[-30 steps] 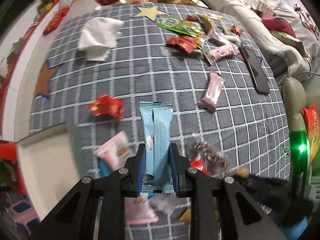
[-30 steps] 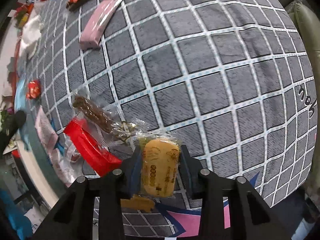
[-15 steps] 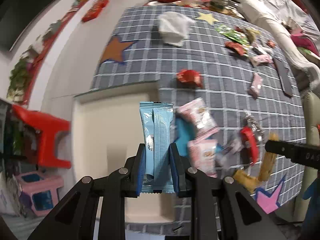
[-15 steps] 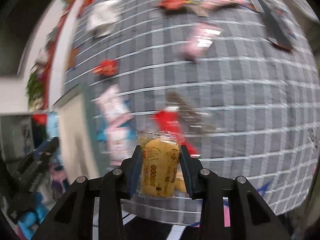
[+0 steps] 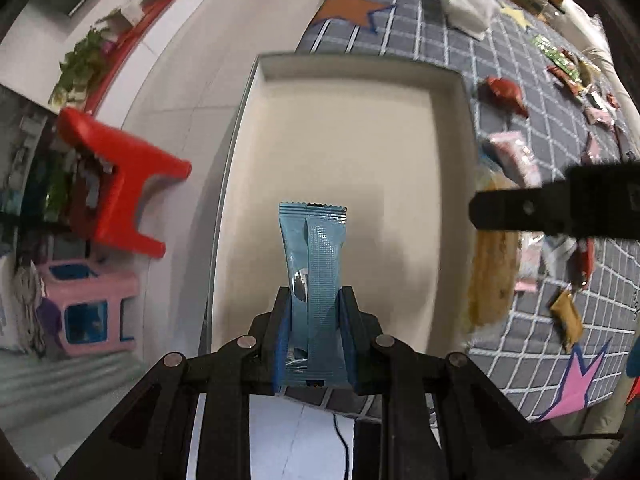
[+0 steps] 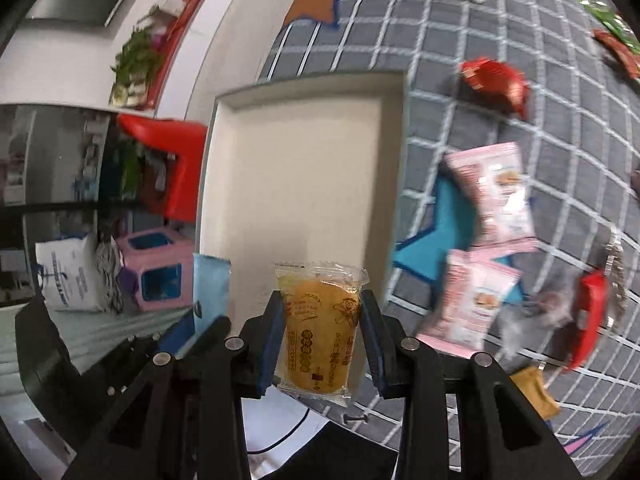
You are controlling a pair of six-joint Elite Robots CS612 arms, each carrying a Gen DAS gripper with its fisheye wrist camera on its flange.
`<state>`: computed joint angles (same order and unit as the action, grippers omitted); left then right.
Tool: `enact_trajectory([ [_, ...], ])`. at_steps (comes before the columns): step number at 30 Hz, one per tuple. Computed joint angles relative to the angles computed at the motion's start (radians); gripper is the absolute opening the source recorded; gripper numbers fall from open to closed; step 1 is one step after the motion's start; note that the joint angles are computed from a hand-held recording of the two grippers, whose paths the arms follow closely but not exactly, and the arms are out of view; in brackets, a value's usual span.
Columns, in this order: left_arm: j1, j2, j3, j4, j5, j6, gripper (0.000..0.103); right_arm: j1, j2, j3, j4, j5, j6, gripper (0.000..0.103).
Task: Organize snacks
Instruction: 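Carry both snacks over the white box and open both tools to drop them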
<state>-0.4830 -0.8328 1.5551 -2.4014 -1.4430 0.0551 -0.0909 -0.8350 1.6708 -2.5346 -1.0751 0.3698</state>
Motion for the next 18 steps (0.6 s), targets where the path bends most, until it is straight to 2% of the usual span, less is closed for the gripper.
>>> enact_trajectory([
  [3, 0.001, 0.000, 0.004, 0.018, 0.005, -0.002, 0.027, 0.014, 0.011, -0.021, 0.042, -0.014, -0.005, 0.039],
  [5, -0.001, 0.001, 0.008, 0.011, 0.006, 0.006, 0.029, 0.018, 0.021, -0.035, 0.062, -0.019, -0.009, 0.043],
  [7, -0.002, 0.000, 0.013, -0.002, 0.017, 0.014, 0.044, 0.020, 0.020, -0.039, 0.079, -0.028, -0.017, 0.047],
  [8, -0.004, -0.001, 0.018, -0.012, 0.021, 0.016, 0.057, 0.021, 0.017, -0.041, 0.091, -0.037, -0.024, 0.049],
  [9, -0.004, -0.003, 0.020, -0.023, 0.023, 0.018, 0.064, 0.022, 0.013, -0.037, 0.095, -0.045, -0.027, 0.064],
  [10, -0.005, -0.005, 0.021, -0.032, 0.026, 0.021, 0.066, 0.025, 0.013, -0.039, 0.089, -0.061, -0.022, 0.080],
  [11, -0.007, -0.006, 0.022, -0.040, 0.033, 0.025, 0.069, 0.025, 0.004, -0.029, 0.076, -0.079, -0.019, 0.083],
  [14, -0.013, -0.006, 0.019, -0.054, 0.061, 0.025, 0.076, 0.020, -0.010, -0.010, 0.069, -0.112, -0.019, 0.084],
  [18, -0.016, -0.004, 0.007, -0.052, 0.080, 0.014, 0.078, 0.009, -0.024, 0.016, 0.066, -0.148, -0.001, 0.084],
])
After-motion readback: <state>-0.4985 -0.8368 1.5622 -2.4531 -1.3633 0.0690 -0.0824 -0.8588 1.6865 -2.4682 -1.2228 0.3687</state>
